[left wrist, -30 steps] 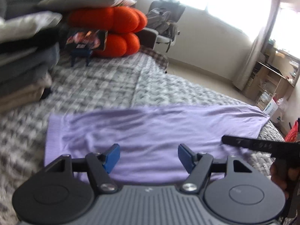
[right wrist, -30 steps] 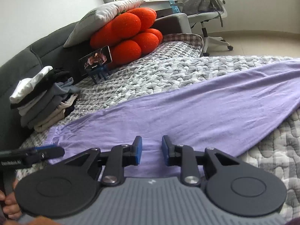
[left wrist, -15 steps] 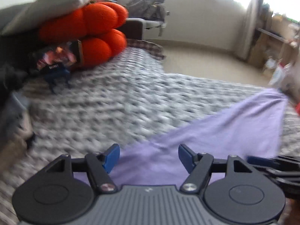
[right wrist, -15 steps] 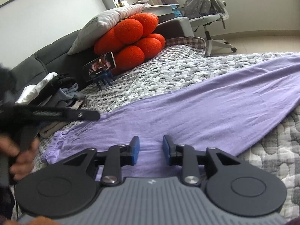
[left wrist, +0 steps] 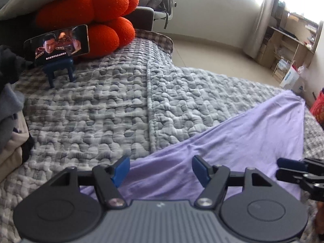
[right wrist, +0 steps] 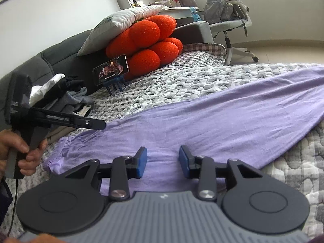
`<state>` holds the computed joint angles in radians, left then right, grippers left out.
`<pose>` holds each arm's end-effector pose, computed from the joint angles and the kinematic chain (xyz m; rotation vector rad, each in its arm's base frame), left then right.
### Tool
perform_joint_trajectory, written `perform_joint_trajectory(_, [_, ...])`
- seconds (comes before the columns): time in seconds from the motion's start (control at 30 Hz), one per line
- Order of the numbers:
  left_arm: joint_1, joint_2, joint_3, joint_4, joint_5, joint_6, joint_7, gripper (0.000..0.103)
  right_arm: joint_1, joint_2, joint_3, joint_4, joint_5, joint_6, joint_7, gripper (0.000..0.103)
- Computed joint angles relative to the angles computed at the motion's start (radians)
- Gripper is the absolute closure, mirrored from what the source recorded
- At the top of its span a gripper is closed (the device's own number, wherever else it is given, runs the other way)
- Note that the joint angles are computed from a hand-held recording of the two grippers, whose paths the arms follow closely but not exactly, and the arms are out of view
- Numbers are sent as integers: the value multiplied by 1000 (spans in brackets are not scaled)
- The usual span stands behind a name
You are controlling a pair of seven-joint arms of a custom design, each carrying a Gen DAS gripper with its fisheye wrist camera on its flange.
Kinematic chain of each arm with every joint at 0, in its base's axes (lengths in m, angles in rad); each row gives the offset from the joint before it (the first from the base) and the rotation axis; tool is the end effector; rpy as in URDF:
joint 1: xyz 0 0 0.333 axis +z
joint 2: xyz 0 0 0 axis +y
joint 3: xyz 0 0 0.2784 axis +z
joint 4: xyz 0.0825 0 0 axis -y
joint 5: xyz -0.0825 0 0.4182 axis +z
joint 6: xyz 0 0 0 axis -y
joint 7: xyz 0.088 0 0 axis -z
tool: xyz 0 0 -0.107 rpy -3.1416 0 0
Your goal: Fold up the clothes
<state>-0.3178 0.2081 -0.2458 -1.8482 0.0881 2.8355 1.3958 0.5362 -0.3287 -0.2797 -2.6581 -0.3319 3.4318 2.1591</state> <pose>0.5806 -0.3609 0.4559 -1.4185 2.2249 -0.9936 0.4549 0.1574 0.4183 -1.4756 1.4699 -0.4487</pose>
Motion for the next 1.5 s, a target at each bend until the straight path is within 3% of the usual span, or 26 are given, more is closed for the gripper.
perform_joint_trajectory(0.07, [8,5,-6,0,-16,11,22,59,-17,1,21,-1,9,-1,-9,64])
perform_joint_trajectory(0.27, [58,-16,-50,-43,-185,72,116,60,-36,6,50,3,22,-2,-31,58])
perform_joint_trajectory(0.37, [43,-9,-27,-40,-169,71,87,60,-45,10,64,6,32,-4,-41,57])
perform_joint_trajectory(0.57, [47,-4,-47,-40,-201,80,150,60,-60,12,89,8,54,-9,-62,55])
perform_joint_trajectory(0.63, [28,2,-28,-34,-165,75,121,61,-62,12,93,8,61,-9,-68,55])
perform_joint_trajectory(0.87, [-37,2,45,-44,21,104,-59,92,-33,7,58,2,53,-3,-62,55])
perform_joint_trajectory(0.97, [-57,-10,72,-61,115,129,-156,101,-21,5,41,2,41,-2,-54,55])
perform_joint_trajectory(1.13, [-98,-22,144,-78,322,166,-391,103,-25,4,45,1,39,-2,-52,55])
perform_joint_trajectory(1.2, [-83,-23,138,-84,349,180,-433,103,-25,4,44,-1,37,1,-49,55])
perform_joint_trajectory(1.27, [-31,-31,83,-105,268,205,-378,101,-21,4,38,-1,31,3,-45,55])
perform_joint_trajectory(1.33, [40,-41,1,-128,112,228,-258,99,-20,4,35,-1,26,4,-40,55])
perform_joint_trajectory(1.4, [73,-49,-44,-138,0,231,-174,88,-21,6,36,1,24,4,-37,55])
perform_joint_trajectory(1.43, [72,-51,-48,-139,-26,228,-151,80,-23,6,38,1,23,5,-36,55])
perform_joint_trajectory(1.5, [38,-54,-18,-136,0,214,-158,80,-24,5,37,-1,19,5,-33,55])
